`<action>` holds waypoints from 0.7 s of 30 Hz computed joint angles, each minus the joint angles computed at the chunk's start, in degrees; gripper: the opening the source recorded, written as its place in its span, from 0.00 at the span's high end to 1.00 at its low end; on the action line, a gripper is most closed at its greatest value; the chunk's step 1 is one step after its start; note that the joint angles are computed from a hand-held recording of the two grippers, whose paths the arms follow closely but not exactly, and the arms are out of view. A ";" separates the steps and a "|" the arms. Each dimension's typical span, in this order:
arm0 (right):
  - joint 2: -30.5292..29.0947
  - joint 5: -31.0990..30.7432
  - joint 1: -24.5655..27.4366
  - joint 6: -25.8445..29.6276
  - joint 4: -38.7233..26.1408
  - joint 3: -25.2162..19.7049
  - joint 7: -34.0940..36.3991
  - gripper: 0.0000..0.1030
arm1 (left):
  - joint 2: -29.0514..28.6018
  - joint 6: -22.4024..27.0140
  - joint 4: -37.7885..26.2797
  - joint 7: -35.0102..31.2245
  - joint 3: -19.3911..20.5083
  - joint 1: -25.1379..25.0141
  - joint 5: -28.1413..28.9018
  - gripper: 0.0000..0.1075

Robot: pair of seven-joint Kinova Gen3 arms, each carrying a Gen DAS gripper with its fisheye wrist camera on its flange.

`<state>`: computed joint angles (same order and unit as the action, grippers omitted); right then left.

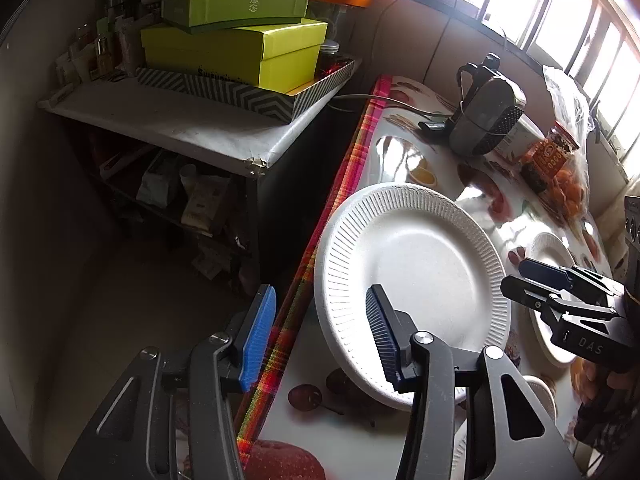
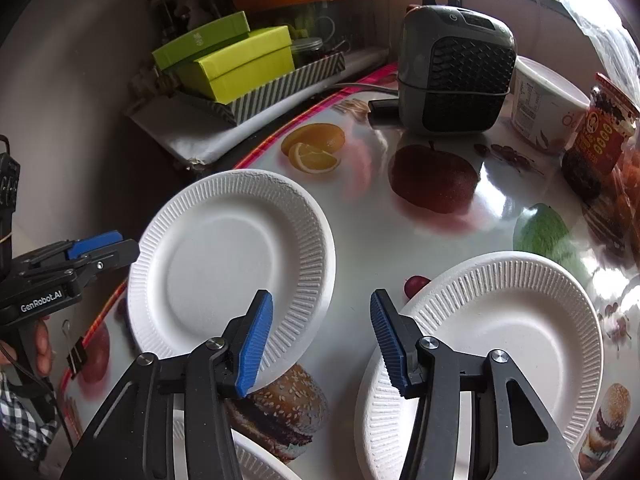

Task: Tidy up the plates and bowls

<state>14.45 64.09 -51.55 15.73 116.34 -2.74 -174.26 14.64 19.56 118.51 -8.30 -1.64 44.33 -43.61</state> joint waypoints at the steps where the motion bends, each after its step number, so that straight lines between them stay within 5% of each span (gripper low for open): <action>1: 0.26 -0.76 0.60 -0.42 -0.24 -0.37 0.96 0.55 | 0.12 -0.13 -0.03 -0.04 0.04 -0.08 0.03 0.56; 12: 1.73 -8.99 -0.58 -4.57 -1.10 3.07 9.96 0.75 | 1.05 -1.42 -0.47 -4.52 0.00 -0.94 4.31 0.72; 21: 2.07 -15.07 -5.25 -6.20 -0.84 9.05 15.31 0.79 | 1.89 -1.12 -1.44 -6.71 -1.47 0.68 6.17 0.78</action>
